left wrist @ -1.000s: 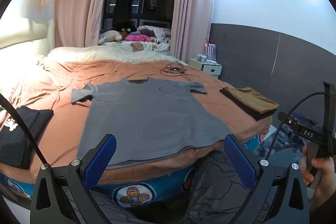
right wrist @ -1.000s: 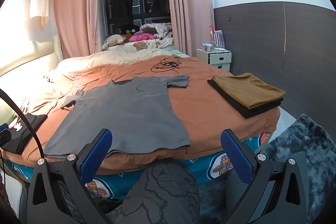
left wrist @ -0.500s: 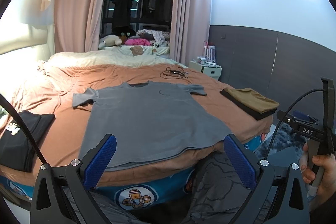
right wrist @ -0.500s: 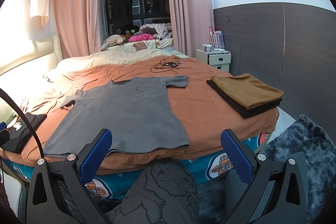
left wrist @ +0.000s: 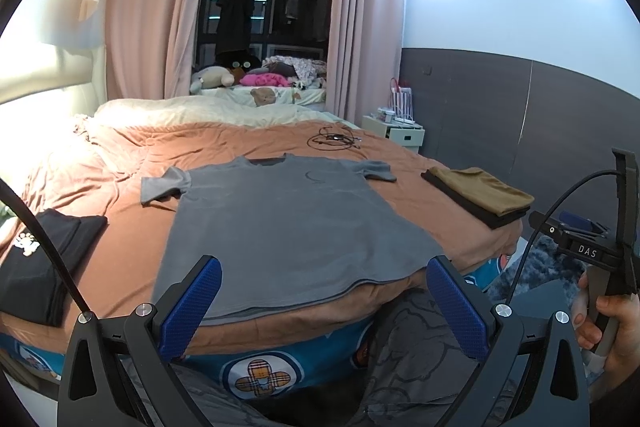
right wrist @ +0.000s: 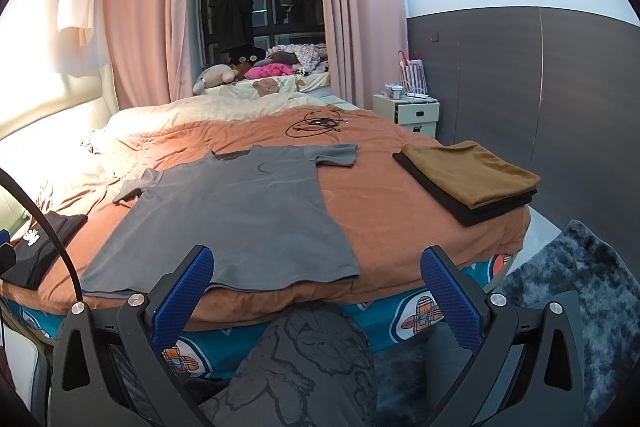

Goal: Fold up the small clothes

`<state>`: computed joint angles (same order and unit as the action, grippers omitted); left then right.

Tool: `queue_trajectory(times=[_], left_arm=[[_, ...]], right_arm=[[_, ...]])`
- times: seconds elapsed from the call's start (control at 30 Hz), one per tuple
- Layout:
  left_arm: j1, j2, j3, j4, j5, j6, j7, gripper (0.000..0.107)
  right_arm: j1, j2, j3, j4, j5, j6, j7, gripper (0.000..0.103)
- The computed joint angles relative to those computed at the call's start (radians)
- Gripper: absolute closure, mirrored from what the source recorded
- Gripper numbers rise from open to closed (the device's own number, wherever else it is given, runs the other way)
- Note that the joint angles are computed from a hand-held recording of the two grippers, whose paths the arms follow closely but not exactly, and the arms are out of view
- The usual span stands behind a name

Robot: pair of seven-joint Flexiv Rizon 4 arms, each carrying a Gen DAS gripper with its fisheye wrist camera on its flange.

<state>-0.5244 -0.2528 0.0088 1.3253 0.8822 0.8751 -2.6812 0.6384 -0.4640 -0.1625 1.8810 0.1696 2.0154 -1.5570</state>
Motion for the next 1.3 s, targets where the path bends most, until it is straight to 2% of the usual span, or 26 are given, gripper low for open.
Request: queue_trajectory(times=[0.27,0.73,1.3], left_arm=[[0.002,0.000,0.000,0.002,-0.001,0.004,0.001,0.004],[0.002,0.001,0.001,0.005,0.006,0.005,-0.004,0.004],[0.014,0.010,0.000,0.024,-0.002,0.014,-0.012,0.004]], right_arm=[[0.008,0.000,-0.006,0.000,0.007,0.000,-0.004,0.000],[-0.027,-0.005,0.028,0.000,-0.012,0.009,0.002,0.000],[-0.010,-0.002,0.016,-0.003,-0.010,-0.003,0.002,0.000]])
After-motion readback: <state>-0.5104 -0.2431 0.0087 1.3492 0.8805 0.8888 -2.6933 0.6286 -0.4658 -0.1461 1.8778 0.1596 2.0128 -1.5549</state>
